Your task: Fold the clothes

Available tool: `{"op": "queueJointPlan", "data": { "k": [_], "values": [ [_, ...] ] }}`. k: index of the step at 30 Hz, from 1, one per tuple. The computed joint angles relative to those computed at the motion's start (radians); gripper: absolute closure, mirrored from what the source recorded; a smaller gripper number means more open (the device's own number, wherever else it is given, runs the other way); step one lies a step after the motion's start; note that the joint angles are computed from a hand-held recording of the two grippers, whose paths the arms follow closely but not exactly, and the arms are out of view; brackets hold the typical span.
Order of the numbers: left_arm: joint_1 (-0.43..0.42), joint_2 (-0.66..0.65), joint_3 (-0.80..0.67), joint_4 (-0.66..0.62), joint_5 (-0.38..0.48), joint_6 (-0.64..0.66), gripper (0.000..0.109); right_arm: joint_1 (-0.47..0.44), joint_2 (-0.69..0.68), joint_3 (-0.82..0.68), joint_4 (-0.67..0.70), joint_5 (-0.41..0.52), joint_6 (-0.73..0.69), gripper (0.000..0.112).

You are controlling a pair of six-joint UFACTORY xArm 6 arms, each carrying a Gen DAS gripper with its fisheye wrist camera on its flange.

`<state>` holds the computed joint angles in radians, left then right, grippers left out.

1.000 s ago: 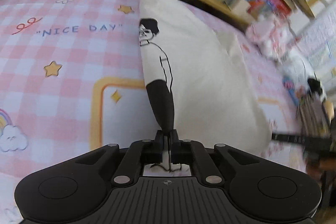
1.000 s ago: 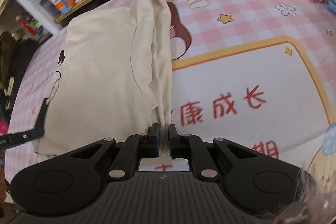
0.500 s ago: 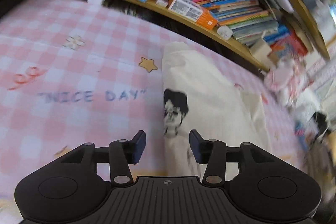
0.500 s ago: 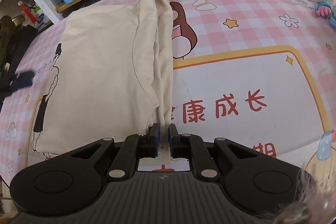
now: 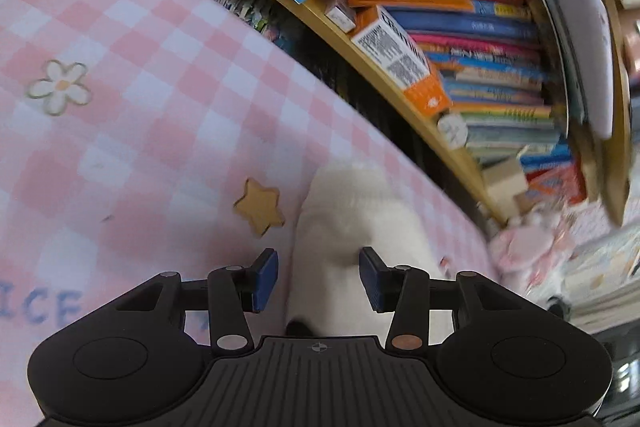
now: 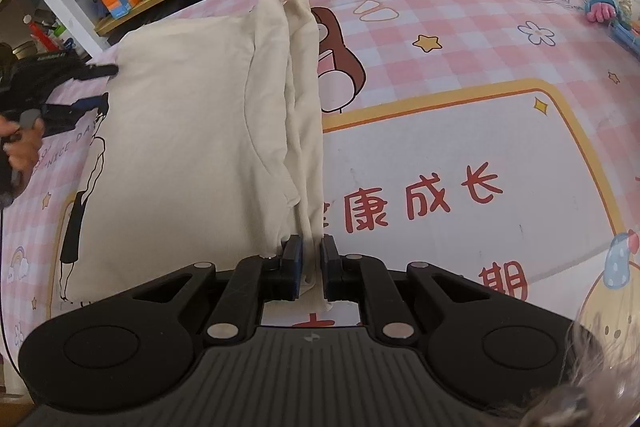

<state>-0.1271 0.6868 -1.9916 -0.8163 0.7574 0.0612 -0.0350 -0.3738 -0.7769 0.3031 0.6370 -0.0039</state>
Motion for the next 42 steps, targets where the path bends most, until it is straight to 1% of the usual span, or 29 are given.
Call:
{"op": "queueJointPlan", "data": {
  "k": [1,3,4,5,6,8,9,10,11,12,13,14,15,16,20,21,22,24,26,28,29,31,33,36,39,41,42],
  "values": [
    [0.002,0.032,-0.046,-0.007,0.013,-0.008,0.065,0.001,-0.001,0.0,-0.004,-0.001,0.005,0.104],
    [0.001,0.09,-0.136,0.001,0.03,-0.033,0.069,0.004,-0.001,0.0,-0.015,-0.001,0.018,0.104],
    [-0.005,0.107,-0.165,0.022,0.023,-0.038,0.086,0.006,0.0,-0.002,-0.022,0.0,0.025,0.104],
    [-0.01,0.12,-0.187,0.034,0.014,-0.031,0.095,0.007,0.0,-0.003,-0.028,0.002,0.033,0.104],
    [-0.022,0.11,-0.176,0.042,-0.018,0.018,0.101,0.008,0.0,-0.004,-0.031,0.003,0.042,0.104],
    [-0.063,0.055,-0.11,0.076,-0.125,0.175,0.102,0.009,0.0,-0.005,-0.038,0.004,0.062,0.104],
    [-0.077,0.053,-0.115,0.126,-0.139,0.199,0.102,0.01,-0.002,-0.003,-0.042,0.002,0.072,0.104],
    [-0.081,0.079,-0.157,0.199,-0.111,0.182,0.101,0.012,-0.004,0.0,-0.048,0.0,0.078,0.104],
    [-0.08,0.127,-0.24,0.287,-0.053,0.123,0.1,0.014,-0.006,0.002,-0.054,-0.002,0.084,0.104],
    [-0.073,0.171,-0.314,0.336,0.008,0.037,0.095,0.014,-0.006,0.002,-0.058,-0.002,0.088,0.104],
    [-0.066,0.193,-0.347,0.343,0.034,-0.019,0.093,0.014,-0.004,-0.002,-0.058,0.003,0.088,0.104],
    [-0.057,0.187,-0.337,0.308,0.044,-0.032,0.093,0.012,0.0,-0.008,-0.056,0.009,0.087,0.104],
    [-0.05,0.155,-0.285,0.262,0.036,-0.018,0.093,0.011,0.002,-0.011,-0.053,0.013,0.084,0.104],
    [-0.046,0.098,-0.192,0.218,0.001,0.024,0.093,0.009,0.003,-0.013,-0.049,0.016,0.078,0.104],
    [-0.041,-0.106,0.119,0.154,-0.055,0.158,0.091,0.0,0.01,-0.025,-0.024,0.032,0.039,0.103],
    [-0.04,-0.16,0.2,0.137,-0.068,0.18,0.087,-0.004,0.013,-0.028,-0.013,0.038,0.026,0.103],
    [-0.038,-0.214,0.278,0.123,-0.077,0.193,0.086,-0.009,0.014,-0.031,0.004,0.043,0.011,0.103],
    [-0.036,-0.309,0.41,0.121,-0.078,0.198,0.086,-0.024,0.017,-0.035,0.05,0.055,-0.02,0.103],
    [-0.044,-0.396,0.525,0.152,-0.077,0.193,0.086,-0.041,0.021,-0.039,0.1,0.068,-0.048,0.103],
    [-0.058,-0.488,0.645,0.161,-0.112,0.207,0.079,-0.057,0.024,-0.046,0.15,0.087,-0.073,0.103],
    [-0.063,-0.524,0.69,0.167,-0.123,0.199,0.078,-0.064,0.025,-0.049,0.169,0.093,-0.082,0.102],
    [-0.072,-0.591,0.768,0.164,-0.135,0.169,0.072,-0.073,0.018,-0.045,0.199,0.082,-0.101,0.089],
    [-0.082,-0.645,0.834,0.15,-0.151,0.133,0.071,-0.083,0.015,-0.046,0.235,0.072,-0.132,0.079],
    [-0.101,-0.718,0.925,0.126,-0.188,0.068,0.071,-0.111,0.034,-0.073,0.312,0.117,-0.205,0.079],
    [-0.124,-0.769,0.99,0.121,-0.225,-0.028,0.071,-0.123,0.05,-0.089,0.322,0.163,-0.237,0.079],
    [-0.136,-0.788,1.015,0.097,-0.24,-0.056,0.073,-0.123,0.051,-0.087,0.328,0.172,-0.252,0.081],
    [-0.141,-0.793,1.021,0.085,-0.241,-0.061,0.076,-0.123,0.052,-0.086,0.334,0.174,-0.26,0.085]
  ]
}}
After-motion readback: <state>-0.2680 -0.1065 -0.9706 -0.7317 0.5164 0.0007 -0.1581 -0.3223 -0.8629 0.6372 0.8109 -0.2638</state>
